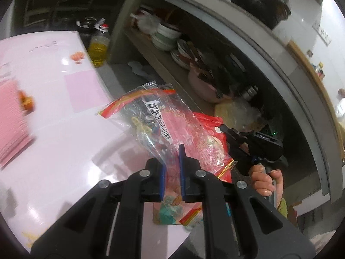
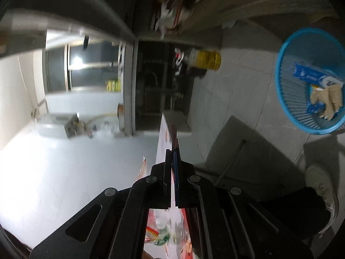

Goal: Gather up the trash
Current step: 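Carry both bags down over the blue wastebasket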

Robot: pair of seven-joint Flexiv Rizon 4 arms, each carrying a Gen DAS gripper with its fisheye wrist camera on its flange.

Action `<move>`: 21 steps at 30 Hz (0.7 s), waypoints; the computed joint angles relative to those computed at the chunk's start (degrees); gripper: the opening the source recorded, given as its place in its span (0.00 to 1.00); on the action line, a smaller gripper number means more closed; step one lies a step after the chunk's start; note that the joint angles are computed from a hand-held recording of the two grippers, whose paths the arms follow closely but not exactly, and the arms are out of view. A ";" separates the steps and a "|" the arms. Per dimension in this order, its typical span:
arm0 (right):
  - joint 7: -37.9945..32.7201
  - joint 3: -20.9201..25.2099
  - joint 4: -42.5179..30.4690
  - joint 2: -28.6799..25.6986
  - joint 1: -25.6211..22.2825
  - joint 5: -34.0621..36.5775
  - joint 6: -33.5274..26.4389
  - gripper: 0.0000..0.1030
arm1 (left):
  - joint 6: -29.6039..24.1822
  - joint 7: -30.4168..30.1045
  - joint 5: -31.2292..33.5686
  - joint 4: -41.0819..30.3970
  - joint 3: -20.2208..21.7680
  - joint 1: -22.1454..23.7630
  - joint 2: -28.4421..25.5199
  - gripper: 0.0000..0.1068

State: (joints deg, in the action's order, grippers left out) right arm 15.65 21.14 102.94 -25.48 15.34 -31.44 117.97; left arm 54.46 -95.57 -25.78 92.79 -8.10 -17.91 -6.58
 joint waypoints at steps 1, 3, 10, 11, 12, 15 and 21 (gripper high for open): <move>-0.82 -1.31 1.42 0.75 0.76 2.28 1.03 0.02 | -0.95 -0.08 0.35 -1.61 -0.37 -0.02 -1.25 0.08; -2.17 -3.30 3.59 1.88 1.88 5.94 2.09 0.02 | -2.83 -0.09 1.07 -5.20 -1.11 -0.17 -4.08 0.08; -6.67 -7.77 7.74 2.82 4.27 17.08 2.96 0.02 | -15.29 -1.58 5.64 -24.61 -2.37 -1.47 -17.78 0.08; -6.93 -7.81 7.89 2.60 4.00 17.78 2.87 0.02 | -17.22 -1.96 6.66 -27.72 -2.12 -1.91 -19.81 0.08; -7.52 -8.29 8.03 2.35 4.39 19.17 2.75 0.02 | -19.08 -2.02 7.49 -30.72 -1.94 -2.28 -21.76 0.08; -10.53 -11.44 7.98 1.77 6.42 23.81 -0.61 0.02 | -25.89 -3.20 9.87 -41.36 -0.99 -3.67 -28.62 0.08; -16.40 -20.81 7.13 -0.88 14.72 34.15 -9.04 0.06 | -33.15 -5.11 11.45 -53.86 0.39 -5.56 -37.09 0.08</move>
